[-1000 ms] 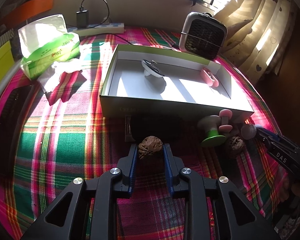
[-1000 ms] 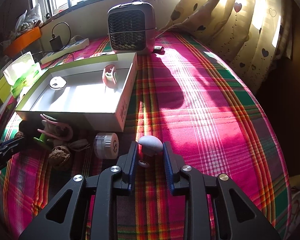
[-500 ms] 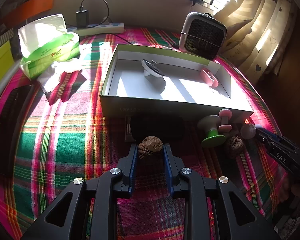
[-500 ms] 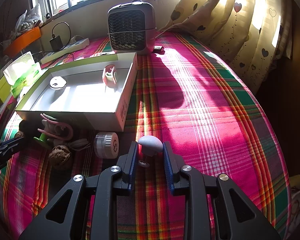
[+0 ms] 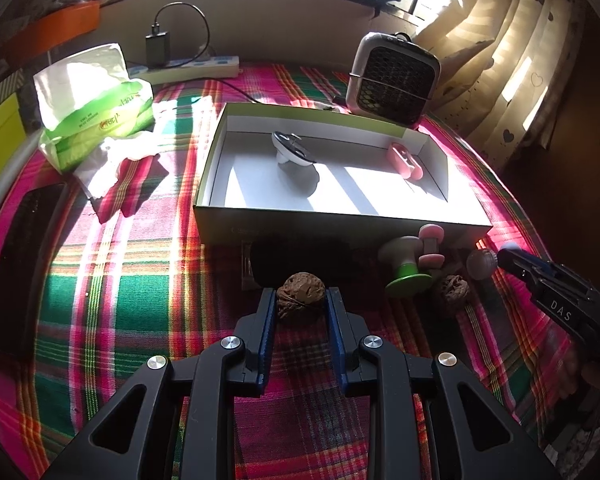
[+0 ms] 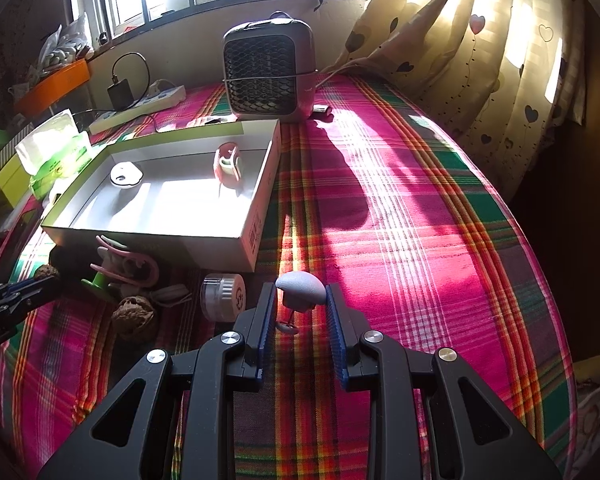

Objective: Organize objects
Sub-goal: 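Grasp the walnut with the left gripper while the right gripper holds the knob, then lower the walnut into the box with the left gripper while the right places the knob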

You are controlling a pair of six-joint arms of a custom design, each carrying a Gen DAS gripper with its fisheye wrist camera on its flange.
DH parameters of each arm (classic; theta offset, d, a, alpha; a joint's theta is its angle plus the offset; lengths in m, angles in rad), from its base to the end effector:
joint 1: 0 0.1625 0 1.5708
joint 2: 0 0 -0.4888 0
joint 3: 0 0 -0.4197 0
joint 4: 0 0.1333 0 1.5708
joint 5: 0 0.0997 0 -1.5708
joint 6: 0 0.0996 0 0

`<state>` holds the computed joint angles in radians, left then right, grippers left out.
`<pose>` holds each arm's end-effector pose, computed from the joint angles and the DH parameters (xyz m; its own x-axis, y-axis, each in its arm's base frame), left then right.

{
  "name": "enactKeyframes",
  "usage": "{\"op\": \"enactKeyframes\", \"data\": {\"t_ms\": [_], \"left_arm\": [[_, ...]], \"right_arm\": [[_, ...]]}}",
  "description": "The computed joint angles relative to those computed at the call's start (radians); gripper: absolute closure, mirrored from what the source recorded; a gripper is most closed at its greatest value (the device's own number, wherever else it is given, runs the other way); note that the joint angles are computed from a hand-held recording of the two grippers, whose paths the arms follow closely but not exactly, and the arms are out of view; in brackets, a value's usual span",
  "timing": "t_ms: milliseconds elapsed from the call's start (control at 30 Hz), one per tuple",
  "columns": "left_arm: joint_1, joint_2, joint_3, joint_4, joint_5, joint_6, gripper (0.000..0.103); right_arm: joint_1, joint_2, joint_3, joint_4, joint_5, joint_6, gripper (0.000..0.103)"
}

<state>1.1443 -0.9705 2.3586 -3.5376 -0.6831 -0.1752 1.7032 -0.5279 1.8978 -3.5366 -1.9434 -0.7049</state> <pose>-0.0028 -0.5152 0.1550 -0.7990 -0.2560 -0.5441 0.2103 0.7287 -0.6517 0.1808 -0.6222 -0.0234 -0.6530 -0.4710 0.5932 -0.6989 0.6764 -0.2323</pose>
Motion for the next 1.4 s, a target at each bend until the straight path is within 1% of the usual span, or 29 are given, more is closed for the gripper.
{"op": "enactKeyframes", "data": {"t_ms": [133, 300, 567, 900, 1033, 1200, 1400], "left_arm": [[-0.005, -0.014, -0.003, 0.001, -0.013, 0.01, 0.081], [-0.009, -0.024, -0.017, -0.001, -0.008, 0.038, 0.081], [0.0, -0.041, -0.055, 0.02, -0.031, 0.086, 0.081], [0.03, -0.045, -0.115, 0.048, -0.046, 0.132, 0.081], [0.049, -0.043, -0.146, 0.074, -0.055, 0.142, 0.081], [0.074, -0.036, -0.181, 0.101, -0.07, 0.154, 0.081], [0.106, -0.023, -0.229, 0.146, -0.078, 0.158, 0.081]], "right_arm": [[0.008, -0.005, 0.0, 0.003, 0.018, -0.001, 0.077], [0.02, -0.013, -0.002, 0.02, 0.047, 0.0, 0.077], [0.046, -0.009, -0.033, 0.053, 0.077, -0.004, 0.077], [0.076, 0.016, -0.107, 0.129, 0.101, 0.0, 0.077], [0.082, 0.034, -0.156, 0.195, 0.11, 0.012, 0.077], [0.094, 0.074, -0.227, 0.254, 0.098, 0.007, 0.077], [0.109, 0.132, -0.316, 0.296, 0.061, -0.011, 0.077]]}}
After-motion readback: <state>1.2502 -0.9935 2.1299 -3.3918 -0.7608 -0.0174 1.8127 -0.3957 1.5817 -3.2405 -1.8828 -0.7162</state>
